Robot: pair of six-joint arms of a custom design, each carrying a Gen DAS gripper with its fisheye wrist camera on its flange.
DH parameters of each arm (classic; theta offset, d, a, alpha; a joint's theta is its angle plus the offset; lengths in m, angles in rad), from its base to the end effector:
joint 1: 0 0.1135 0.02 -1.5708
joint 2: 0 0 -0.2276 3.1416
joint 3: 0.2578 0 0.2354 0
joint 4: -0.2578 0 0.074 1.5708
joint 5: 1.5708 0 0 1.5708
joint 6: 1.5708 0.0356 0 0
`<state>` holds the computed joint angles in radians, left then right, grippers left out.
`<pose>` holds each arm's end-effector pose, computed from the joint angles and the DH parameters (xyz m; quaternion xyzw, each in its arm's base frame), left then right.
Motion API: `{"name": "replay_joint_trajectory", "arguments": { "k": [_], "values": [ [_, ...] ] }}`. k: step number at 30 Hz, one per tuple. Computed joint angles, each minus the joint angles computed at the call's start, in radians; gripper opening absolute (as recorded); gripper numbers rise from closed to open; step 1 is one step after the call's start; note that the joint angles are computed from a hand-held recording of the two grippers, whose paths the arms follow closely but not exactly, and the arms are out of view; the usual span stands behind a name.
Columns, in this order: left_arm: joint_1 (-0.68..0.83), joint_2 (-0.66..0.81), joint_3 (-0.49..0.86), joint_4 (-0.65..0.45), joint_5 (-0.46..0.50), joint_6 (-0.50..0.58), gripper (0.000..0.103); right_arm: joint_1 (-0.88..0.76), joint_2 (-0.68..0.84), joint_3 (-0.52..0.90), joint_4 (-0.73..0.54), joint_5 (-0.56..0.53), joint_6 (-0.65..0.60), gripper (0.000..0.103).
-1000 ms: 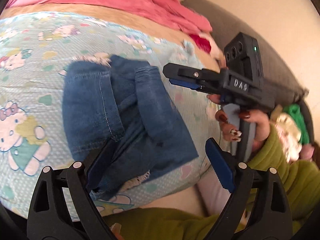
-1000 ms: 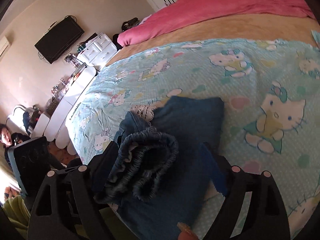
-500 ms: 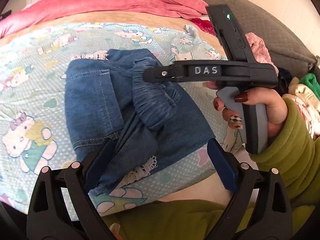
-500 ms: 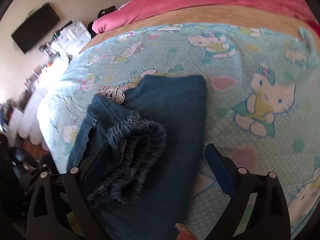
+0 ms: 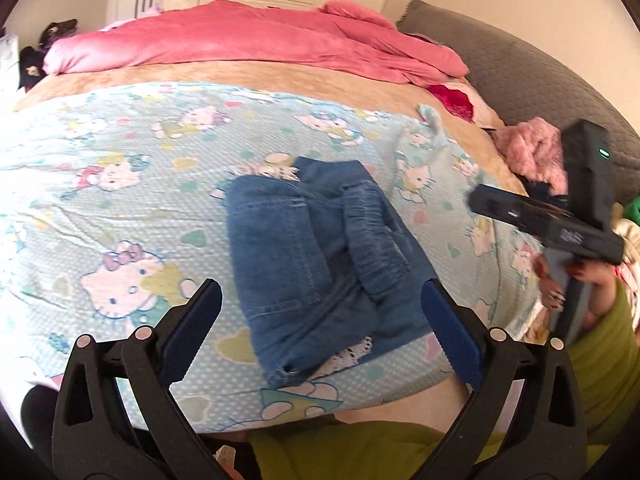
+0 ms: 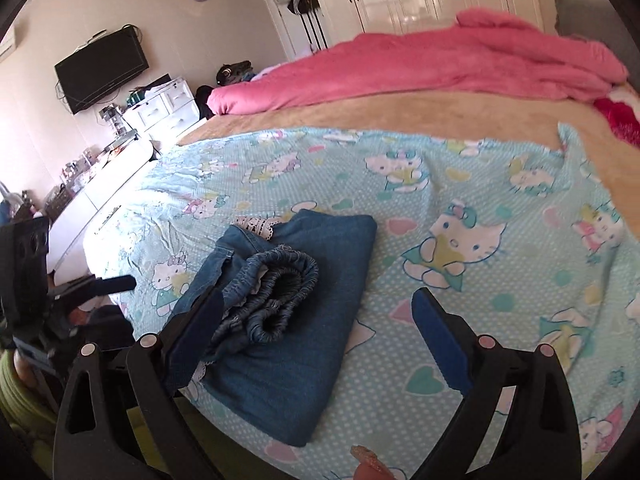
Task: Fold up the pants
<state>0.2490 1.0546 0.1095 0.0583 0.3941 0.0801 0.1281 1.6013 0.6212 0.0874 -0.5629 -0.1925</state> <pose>0.1557 0.0255 0.0793 -0.0125 0.9261 -0.1281 0.3547 0.2642 0.0532 0.1043 -0.2358 0.8796 0.2515 0.3278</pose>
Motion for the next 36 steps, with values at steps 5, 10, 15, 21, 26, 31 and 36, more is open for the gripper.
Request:
{"name": "replay_joint_trajectory", "arguments": {
  "k": [5,10,15,21,26,31,36],
  "values": [
    [0.016,-0.106,0.007,-0.095,-0.026,-0.004,0.093,-0.001,-0.134,-0.086,0.005,0.021,-0.061,0.094],
    [-0.011,-0.162,0.003,-0.132,-0.078,-0.02,0.093,0.017,-0.267,-0.167,0.007,0.045,-0.133,0.094],
    [-0.02,-0.127,0.01,-0.106,-0.103,-0.029,0.093,0.031,-0.351,-0.225,-0.008,0.013,-0.194,0.094],
    [-0.029,-0.055,0.017,-0.06,-0.127,-0.042,0.093,0.064,-0.388,-0.271,-0.012,0.003,-0.24,0.094],
    [-0.031,0.083,0.048,0.026,-0.147,-0.049,0.093,0.099,-0.403,-0.299,-0.028,-0.013,-0.298,0.094],
    [-0.009,0.319,0.139,0.121,-0.19,-0.048,0.093,0.193,-0.36,-0.312,-0.019,-0.011,-0.341,0.093],
    [0.031,0.498,0.26,0.138,-0.174,-0.037,0.092,0.339,-0.259,-0.277,0.016,0.025,-0.333,0.08]
  ]
}}
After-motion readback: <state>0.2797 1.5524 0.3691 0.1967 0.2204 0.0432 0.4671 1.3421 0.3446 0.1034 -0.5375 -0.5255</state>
